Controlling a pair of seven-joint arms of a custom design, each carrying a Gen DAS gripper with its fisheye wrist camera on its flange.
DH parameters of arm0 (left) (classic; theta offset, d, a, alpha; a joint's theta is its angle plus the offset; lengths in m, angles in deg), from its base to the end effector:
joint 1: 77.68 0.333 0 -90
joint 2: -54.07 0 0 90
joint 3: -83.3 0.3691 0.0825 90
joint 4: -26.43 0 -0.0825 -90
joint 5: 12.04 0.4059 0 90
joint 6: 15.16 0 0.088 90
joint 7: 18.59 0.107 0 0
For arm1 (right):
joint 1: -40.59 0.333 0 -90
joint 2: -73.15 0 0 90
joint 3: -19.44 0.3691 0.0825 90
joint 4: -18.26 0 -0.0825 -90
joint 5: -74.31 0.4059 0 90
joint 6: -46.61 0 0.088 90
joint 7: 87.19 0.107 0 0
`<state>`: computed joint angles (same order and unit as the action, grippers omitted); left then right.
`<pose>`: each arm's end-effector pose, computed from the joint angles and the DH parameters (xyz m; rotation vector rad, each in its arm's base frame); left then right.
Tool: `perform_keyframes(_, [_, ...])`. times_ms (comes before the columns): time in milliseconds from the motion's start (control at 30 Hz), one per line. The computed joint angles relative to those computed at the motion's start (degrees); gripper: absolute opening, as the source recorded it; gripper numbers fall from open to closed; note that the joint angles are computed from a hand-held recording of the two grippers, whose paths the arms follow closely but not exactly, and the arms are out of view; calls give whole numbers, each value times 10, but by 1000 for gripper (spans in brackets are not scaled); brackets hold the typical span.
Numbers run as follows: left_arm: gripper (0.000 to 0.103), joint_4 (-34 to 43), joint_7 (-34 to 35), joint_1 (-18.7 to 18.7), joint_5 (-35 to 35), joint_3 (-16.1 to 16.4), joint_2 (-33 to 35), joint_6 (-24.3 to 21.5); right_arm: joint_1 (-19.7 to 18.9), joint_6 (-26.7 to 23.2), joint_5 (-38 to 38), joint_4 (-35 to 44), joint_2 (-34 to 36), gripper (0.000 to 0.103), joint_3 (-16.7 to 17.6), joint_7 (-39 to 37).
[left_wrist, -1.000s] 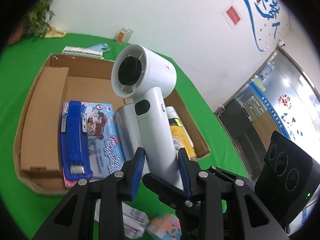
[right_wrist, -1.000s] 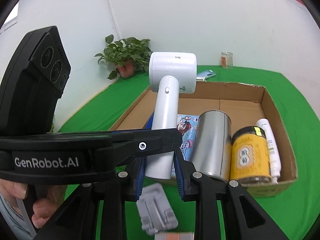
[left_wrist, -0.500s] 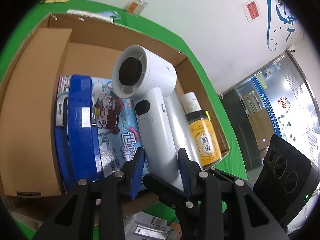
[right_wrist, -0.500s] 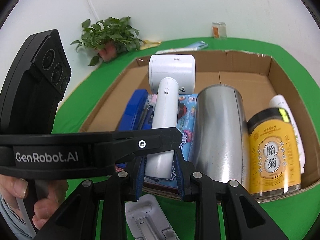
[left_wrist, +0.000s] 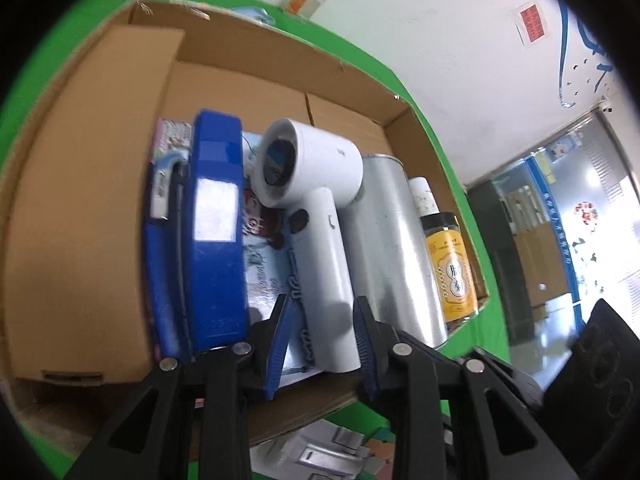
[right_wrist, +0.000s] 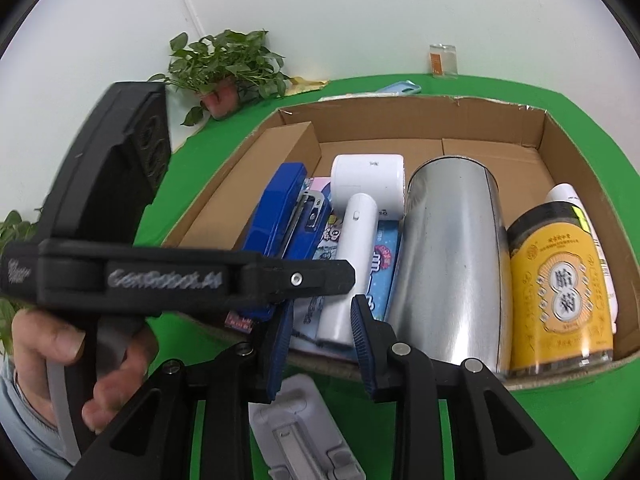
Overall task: Organize rigid objects
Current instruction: 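Open the right gripper and withdraw it toward the Rubik's cube, then grasp the pastel Rubik's cube with the right gripper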
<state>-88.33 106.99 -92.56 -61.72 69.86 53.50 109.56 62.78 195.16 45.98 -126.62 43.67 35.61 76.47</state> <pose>0.5094 -0.3078 0.5347 1.1464 -2.3590 0.9299 0.3214 0.2838 0.5413 -1.5200 1.9702 -0.5209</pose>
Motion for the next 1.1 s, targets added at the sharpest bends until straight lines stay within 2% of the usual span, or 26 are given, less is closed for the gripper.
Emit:
perform_keyframes(67, [31,-38,27,-6,-1,-5,-37,72,-5,-10,-19,-7,-27,32,25,20])
perform_keyframes(100, [31,-65,50,-12,-1,-9,-64,130,-7,-21,-30,-6,-36,46,36,25])
perform_keyframes(133, [40,-93,77,-21,-6,-11,-89,187,-16,-42,-51,-7,-51,59,58,40])
perform_keyframes(167, [66,-125,103,-32,-14,-15,-117,258,-25,-56,-75,-9,-63,88,74,55])
perform_keyframes(200, [85,-156,125,-45,-29,-19,-141,333,-32,-79,-97,-10,-77,103,96,74])
perform_keyframes(233, [102,-181,154,-66,-62,-16,-158,405,-32,-99,-111,-10,-84,102,108,86])
perform_keyframes(267, [102,-200,210,-99,-126,-3,-172,468,-25,-124,-116,-10,-91,102,116,90])
perform_keyframes(300, [102,-214,228,-120,-151,6,-184,500,-15,-134,-116,-12,-93,102,112,94])
perform_keyframes(333, [102,-224,209,-120,-135,7,-192,500,-4,-138,-113,-16,-97,102,106,98])
perform_keyframes(400, [102,-247,122,-87,-63,-9,-217,461,18,-141,-107,-29,-110,102,93,101])
perform_keyframes(533, [102,-294,66,-92,-21,-7,-251,466,57,-136,-94,-51,-139,102,83,93])
perform_keyframes(633, [102,-328,9,-71,33,-23,-285,445,91,-118,-68,-77,-162,102,70,78])
perform_keyframes(733, [102,-361,-27,-90,48,-9,-314,411,133,-122,-12,-106,-180,102,63,65])
perform_keyframes(867, [102,-397,-68,-124,59,18,-344,376,164,-139,42,-134,-191,101,70,71])
perform_keyframes(1000, [102,-419,-94,-151,71,33,-369,361,171,-138,64,-145,-188,96,72,91])
perform_keyframes(1100, [102,-423,-114,-152,86,36,-387,346,173,-108,69,-153,-177,93,64,95])
